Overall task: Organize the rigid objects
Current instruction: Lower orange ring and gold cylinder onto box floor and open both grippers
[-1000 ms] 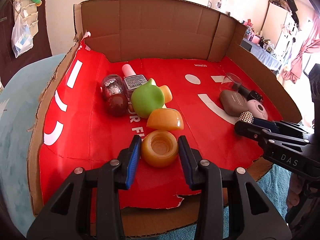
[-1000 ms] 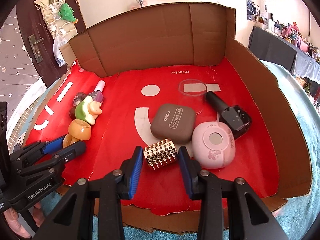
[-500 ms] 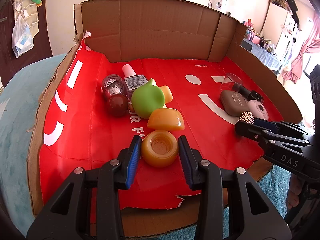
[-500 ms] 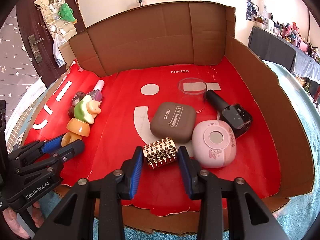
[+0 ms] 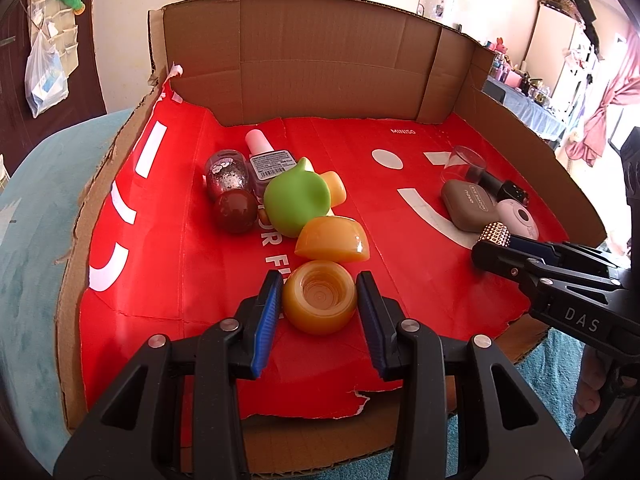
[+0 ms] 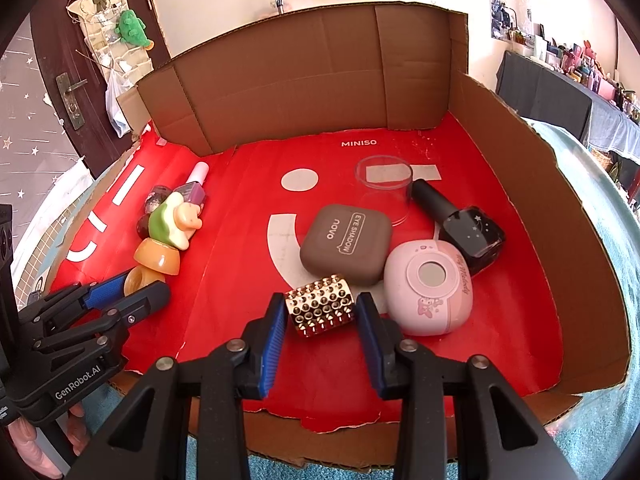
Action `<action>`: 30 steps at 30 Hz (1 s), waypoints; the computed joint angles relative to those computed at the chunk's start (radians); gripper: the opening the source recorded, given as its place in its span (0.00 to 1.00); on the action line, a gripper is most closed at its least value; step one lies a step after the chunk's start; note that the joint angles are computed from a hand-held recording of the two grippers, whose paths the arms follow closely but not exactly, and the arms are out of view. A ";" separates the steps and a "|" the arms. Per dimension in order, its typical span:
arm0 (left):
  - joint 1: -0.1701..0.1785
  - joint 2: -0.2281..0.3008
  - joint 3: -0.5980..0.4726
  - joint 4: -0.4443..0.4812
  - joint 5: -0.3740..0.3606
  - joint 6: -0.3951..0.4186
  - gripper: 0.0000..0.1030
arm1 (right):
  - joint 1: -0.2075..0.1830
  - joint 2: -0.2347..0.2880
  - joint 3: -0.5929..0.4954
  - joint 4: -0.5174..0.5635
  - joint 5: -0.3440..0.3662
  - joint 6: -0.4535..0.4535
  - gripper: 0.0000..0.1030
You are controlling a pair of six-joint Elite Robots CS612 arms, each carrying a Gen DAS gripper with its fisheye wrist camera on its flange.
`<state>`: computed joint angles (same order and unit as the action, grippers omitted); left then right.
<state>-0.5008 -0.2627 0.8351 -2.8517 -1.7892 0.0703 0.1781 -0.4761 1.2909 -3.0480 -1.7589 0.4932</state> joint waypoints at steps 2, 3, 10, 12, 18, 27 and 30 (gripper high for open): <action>0.000 0.001 -0.002 0.001 0.003 0.001 0.35 | 0.000 0.000 0.000 0.000 0.000 0.000 0.37; 0.000 0.002 -0.004 0.002 0.002 0.001 0.35 | 0.000 0.000 0.000 0.001 0.000 0.000 0.37; -0.002 -0.003 0.006 -0.004 0.002 0.007 0.48 | 0.000 0.000 0.000 -0.001 0.002 0.002 0.37; -0.003 -0.007 0.016 -0.022 0.009 0.008 0.53 | 0.000 -0.001 0.003 -0.003 0.003 0.004 0.37; -0.002 -0.019 0.039 -0.060 0.007 -0.004 0.59 | 0.000 -0.004 0.009 -0.011 0.004 0.008 0.37; -0.008 -0.047 0.091 -0.110 0.030 -0.007 0.70 | 0.004 -0.019 0.037 -0.058 0.000 0.008 0.45; -0.008 -0.060 0.114 -0.133 0.034 -0.010 0.73 | 0.004 -0.027 0.051 -0.076 0.008 0.015 0.46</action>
<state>-0.5091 -0.3224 0.9493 -2.9848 -1.7549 0.0606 0.1822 -0.5030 1.3418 -3.1235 -1.7511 0.5084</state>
